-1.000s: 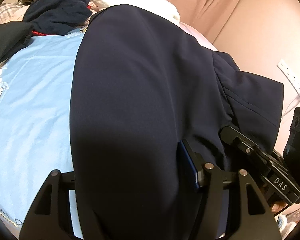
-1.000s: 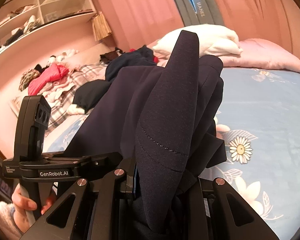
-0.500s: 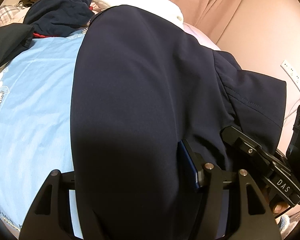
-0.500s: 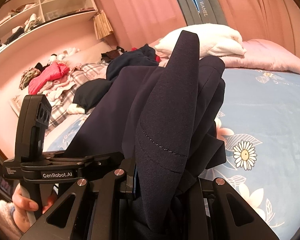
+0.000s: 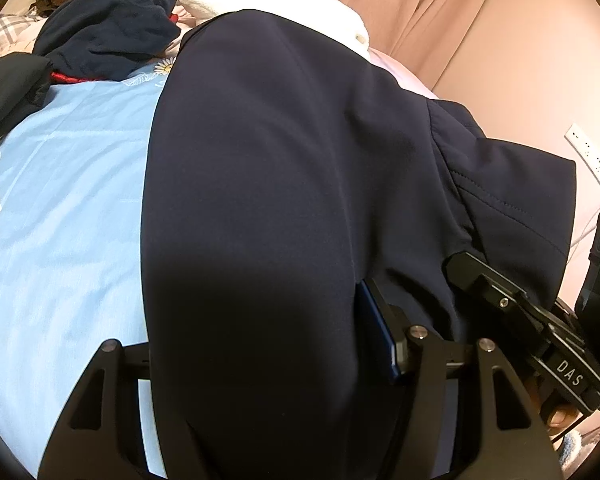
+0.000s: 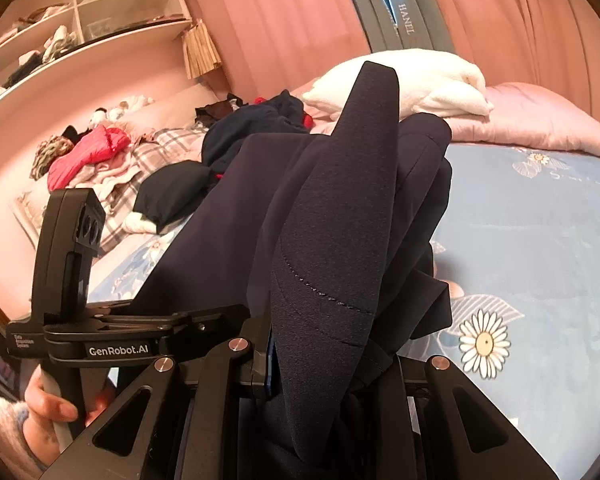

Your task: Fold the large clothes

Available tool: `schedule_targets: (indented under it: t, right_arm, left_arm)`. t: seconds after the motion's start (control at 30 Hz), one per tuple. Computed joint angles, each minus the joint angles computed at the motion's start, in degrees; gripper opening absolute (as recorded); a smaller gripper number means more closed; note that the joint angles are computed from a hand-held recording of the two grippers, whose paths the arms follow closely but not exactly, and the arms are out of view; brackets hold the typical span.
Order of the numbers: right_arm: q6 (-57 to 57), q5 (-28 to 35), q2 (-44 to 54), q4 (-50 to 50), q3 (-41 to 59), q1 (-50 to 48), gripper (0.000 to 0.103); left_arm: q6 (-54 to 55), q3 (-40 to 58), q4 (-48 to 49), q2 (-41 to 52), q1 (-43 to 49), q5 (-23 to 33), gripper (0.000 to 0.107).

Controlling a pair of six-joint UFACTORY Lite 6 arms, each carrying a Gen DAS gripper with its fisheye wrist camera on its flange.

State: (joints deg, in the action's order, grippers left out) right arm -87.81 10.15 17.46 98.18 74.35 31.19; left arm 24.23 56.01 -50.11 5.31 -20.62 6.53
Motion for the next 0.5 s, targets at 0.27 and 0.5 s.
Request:
schedule_targets:
  t: [0.27,0.5]
  right_arm:
    - [7.3,-0.6,6.9,-7.6,9.0,-0.8,0.022]
    - [14.2,-1.1,13.6,-15.4,17.9,-1.5,0.022]
  left_arm:
    - [6.8,5.6,-4.7,5.0,1.3,-0.3,0.063]
    - [10.7,13.1,-8.1,11.8,2.6,0.1,0.063]
